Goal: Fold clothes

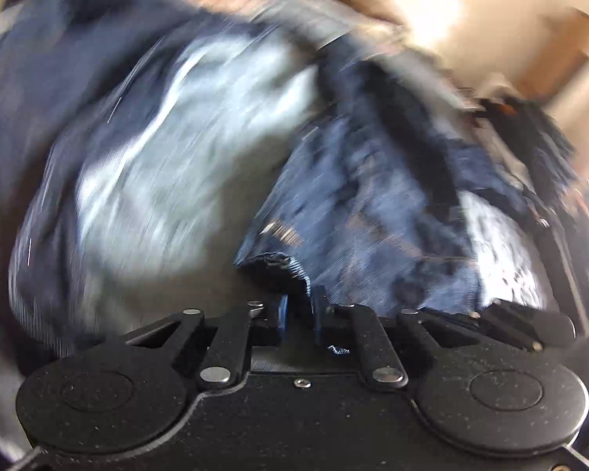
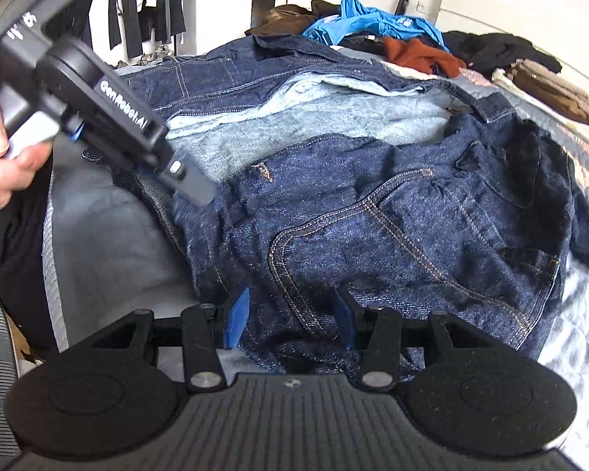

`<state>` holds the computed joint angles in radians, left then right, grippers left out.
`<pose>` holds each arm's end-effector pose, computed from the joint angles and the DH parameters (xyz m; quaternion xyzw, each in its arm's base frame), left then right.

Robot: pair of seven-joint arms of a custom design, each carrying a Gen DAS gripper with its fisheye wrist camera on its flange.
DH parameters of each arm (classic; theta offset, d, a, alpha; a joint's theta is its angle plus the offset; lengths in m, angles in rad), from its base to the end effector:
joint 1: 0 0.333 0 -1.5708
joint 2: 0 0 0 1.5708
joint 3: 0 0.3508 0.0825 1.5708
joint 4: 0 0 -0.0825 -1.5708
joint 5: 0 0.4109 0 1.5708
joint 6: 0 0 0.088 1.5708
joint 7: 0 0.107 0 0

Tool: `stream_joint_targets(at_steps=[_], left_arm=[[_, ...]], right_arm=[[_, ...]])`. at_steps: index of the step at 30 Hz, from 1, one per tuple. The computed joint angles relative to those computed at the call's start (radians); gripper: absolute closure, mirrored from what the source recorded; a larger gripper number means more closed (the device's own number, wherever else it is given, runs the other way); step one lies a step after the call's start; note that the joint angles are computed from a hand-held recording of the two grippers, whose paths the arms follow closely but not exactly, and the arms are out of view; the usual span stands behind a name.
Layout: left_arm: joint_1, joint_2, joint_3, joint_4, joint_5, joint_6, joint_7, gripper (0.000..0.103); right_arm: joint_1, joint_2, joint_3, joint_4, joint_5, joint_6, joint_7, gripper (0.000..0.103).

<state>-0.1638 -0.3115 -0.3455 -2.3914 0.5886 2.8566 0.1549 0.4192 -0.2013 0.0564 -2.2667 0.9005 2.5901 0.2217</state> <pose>0.4222 -0.2849 0.5284 -0.7540 0.5135 -0.3754 0.1639 0.4843 0.2344 0.5159 -0.9019 0.1854 -0.1147 0.3729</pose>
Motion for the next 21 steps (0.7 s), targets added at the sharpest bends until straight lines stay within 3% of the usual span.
stream_joint_targets(at_steps=[3, 5, 9, 12, 15, 17, 21], left_arm=[[0.093, -0.022, -0.094, 0.034, 0.232, 0.013, -0.044, 0.095], [0.068, -0.01, -0.112, 0.065, 0.299, -0.107, 0.052, 0.095], [-0.085, 0.094, -0.01, 0.121, 0.017, -0.342, 0.335, 0.09], [-0.112, 0.074, 0.039, 0.087, -0.083, -0.306, 0.327, 0.087], [-0.137, 0.027, 0.091, 0.057, -0.23, -0.269, 0.377, 0.083], [-0.124, -0.014, 0.084, 0.047, -0.238, -0.276, 0.368, 0.082], [-0.074, -0.105, 0.06, 0.005, -0.188, -0.206, 0.315, 0.082]], right_arm=[[0.004, -0.021, -0.001, -0.019, 0.013, 0.051, -0.042, 0.057], [0.005, -0.033, -0.006, -0.03, 0.014, 0.065, -0.047, 0.057], [0.0, -0.031, -0.008, -0.042, -0.016, 0.082, -0.022, 0.056], [-0.005, -0.016, -0.015, -0.038, -0.027, 0.072, 0.003, 0.052], [-0.03, -0.004, -0.028, -0.01, -0.039, -0.002, 0.082, 0.051], [-0.047, -0.002, -0.033, 0.002, -0.049, -0.045, 0.124, 0.051], [-0.067, -0.009, -0.038, 0.012, -0.046, -0.09, 0.16, 0.051]])
